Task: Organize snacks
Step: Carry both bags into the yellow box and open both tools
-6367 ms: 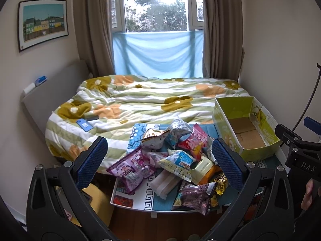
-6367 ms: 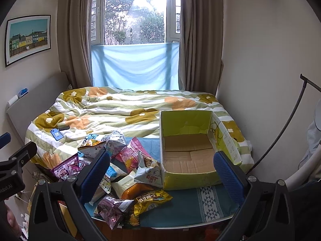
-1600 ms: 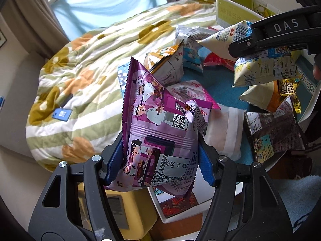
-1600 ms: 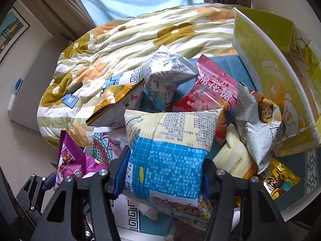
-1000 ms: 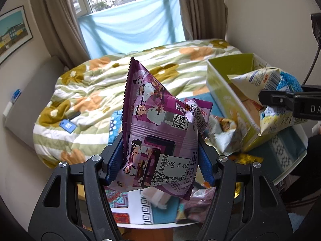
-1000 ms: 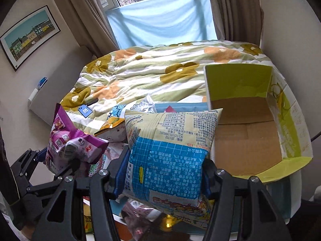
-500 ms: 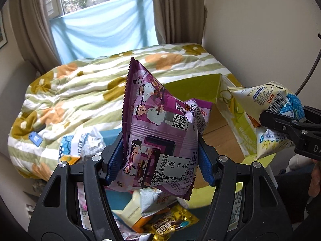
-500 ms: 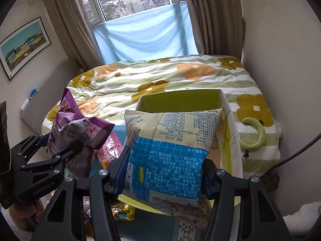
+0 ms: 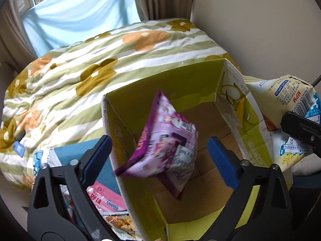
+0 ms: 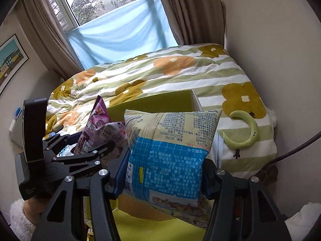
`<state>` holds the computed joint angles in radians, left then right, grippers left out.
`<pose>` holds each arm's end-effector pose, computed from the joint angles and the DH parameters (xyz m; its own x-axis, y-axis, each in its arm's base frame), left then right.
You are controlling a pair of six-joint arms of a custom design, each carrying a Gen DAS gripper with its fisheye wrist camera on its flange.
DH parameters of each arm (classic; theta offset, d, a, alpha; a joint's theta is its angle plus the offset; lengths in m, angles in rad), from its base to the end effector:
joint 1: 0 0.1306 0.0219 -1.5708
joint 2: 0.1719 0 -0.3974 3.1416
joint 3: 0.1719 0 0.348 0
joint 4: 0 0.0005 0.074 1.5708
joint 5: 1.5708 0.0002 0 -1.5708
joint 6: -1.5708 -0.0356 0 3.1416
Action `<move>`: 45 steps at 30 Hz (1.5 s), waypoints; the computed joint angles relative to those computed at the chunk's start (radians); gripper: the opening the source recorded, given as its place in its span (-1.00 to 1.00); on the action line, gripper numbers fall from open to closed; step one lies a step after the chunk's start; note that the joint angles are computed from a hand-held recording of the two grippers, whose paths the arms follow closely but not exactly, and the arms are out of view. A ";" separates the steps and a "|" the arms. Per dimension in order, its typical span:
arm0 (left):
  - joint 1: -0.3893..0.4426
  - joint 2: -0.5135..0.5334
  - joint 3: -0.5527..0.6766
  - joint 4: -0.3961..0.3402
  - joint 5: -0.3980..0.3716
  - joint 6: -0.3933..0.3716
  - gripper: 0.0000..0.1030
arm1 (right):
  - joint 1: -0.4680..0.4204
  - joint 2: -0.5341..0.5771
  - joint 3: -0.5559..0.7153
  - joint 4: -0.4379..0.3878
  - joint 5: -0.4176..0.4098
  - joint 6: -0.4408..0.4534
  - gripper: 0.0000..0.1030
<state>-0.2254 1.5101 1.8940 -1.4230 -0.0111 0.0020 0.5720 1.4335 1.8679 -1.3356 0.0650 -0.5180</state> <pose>0.4328 -0.0994 0.5613 -0.8406 0.1907 -0.5070 0.2163 0.9763 0.0085 0.3540 0.2245 0.5882 -0.8235 0.0575 -0.5645 -0.1134 0.9581 0.2631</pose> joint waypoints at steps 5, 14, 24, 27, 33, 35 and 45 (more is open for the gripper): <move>0.036 -0.032 -0.038 -0.017 0.012 0.017 0.93 | -0.026 0.031 0.002 -0.002 -0.036 0.004 0.06; 0.099 -0.139 -0.112 -0.035 0.007 0.021 0.93 | -0.028 0.086 0.026 -0.007 -0.042 0.038 0.06; 0.152 -0.192 -0.151 -0.038 -0.038 0.009 0.93 | -0.028 0.173 0.079 0.002 0.017 0.130 0.66; 0.163 -0.215 -0.175 -0.040 -0.042 0.007 0.93 | -0.025 0.153 0.042 0.027 0.022 0.129 0.97; 0.159 -0.249 -0.184 -0.044 -0.051 0.008 0.93 | -0.017 0.092 -0.016 0.040 0.008 0.091 0.97; 0.158 -0.263 -0.173 -0.048 -0.050 0.009 0.93 | -0.011 0.072 -0.021 0.043 0.012 0.080 0.97; 0.122 -0.368 -0.108 -0.102 -0.096 0.041 0.93 | 0.069 -0.033 0.020 -0.003 0.107 0.076 0.97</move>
<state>-0.1034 1.1422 1.7859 -1.5248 -0.1070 0.0432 0.6410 1.4007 1.8878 -1.3387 0.1720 -0.4416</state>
